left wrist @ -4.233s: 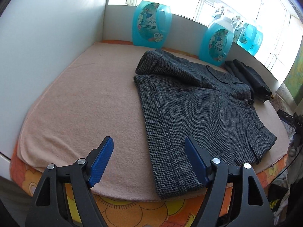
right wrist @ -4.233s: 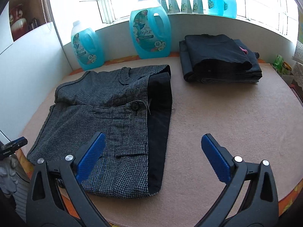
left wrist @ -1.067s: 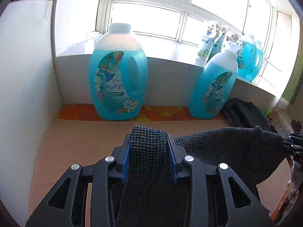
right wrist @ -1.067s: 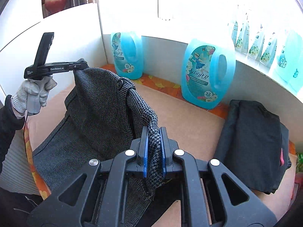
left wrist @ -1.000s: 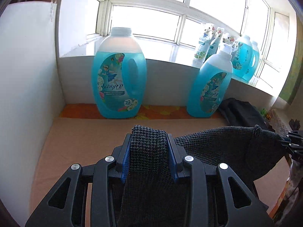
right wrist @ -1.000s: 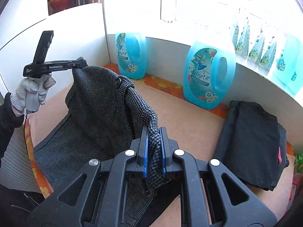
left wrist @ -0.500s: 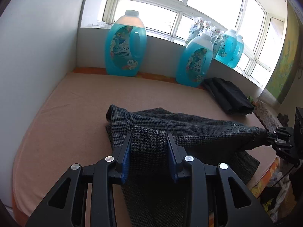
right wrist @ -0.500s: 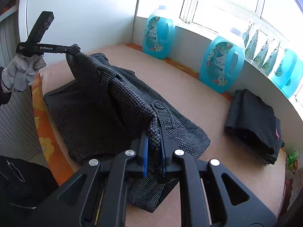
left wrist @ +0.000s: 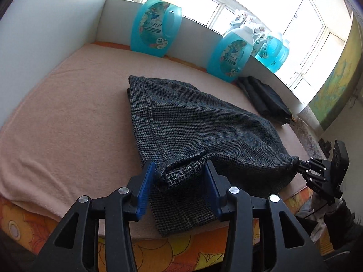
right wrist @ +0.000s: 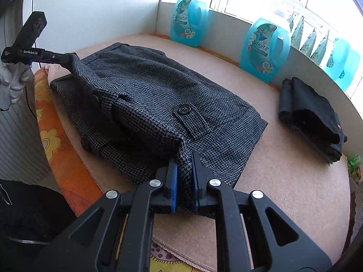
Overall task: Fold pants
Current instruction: 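Lift the hem with both grippers, fold it over onto the waistband, release, then move the right gripper to the side edge of the folded pants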
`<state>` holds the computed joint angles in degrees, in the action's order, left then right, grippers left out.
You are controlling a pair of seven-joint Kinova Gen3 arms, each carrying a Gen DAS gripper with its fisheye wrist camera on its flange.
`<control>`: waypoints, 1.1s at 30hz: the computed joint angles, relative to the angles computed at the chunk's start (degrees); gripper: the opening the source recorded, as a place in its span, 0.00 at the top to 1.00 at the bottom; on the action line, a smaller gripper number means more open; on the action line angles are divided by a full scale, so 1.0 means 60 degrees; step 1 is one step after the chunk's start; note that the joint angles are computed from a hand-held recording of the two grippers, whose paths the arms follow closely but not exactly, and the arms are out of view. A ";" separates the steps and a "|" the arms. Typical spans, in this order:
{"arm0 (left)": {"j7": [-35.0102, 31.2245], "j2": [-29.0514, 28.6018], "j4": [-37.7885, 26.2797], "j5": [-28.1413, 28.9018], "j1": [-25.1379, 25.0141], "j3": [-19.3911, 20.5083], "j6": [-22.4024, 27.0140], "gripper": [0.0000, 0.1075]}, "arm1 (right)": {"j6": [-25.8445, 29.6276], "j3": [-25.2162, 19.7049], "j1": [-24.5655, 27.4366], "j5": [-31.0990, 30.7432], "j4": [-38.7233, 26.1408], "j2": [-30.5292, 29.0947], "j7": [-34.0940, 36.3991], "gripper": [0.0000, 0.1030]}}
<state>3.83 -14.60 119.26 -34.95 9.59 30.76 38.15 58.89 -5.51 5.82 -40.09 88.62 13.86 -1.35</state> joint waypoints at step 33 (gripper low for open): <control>-0.0529 0.1135 -0.2028 -0.1741 0.3330 -0.0336 0.4444 0.68 | 0.1938 0.0954 0.0623 -0.1067 -0.1126 0.0514 -0.1896 0.49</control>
<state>0.66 -7.79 107.09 -45.39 29.57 28.75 64.82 70.52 0.21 9.56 -46.49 81.87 16.94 -12.73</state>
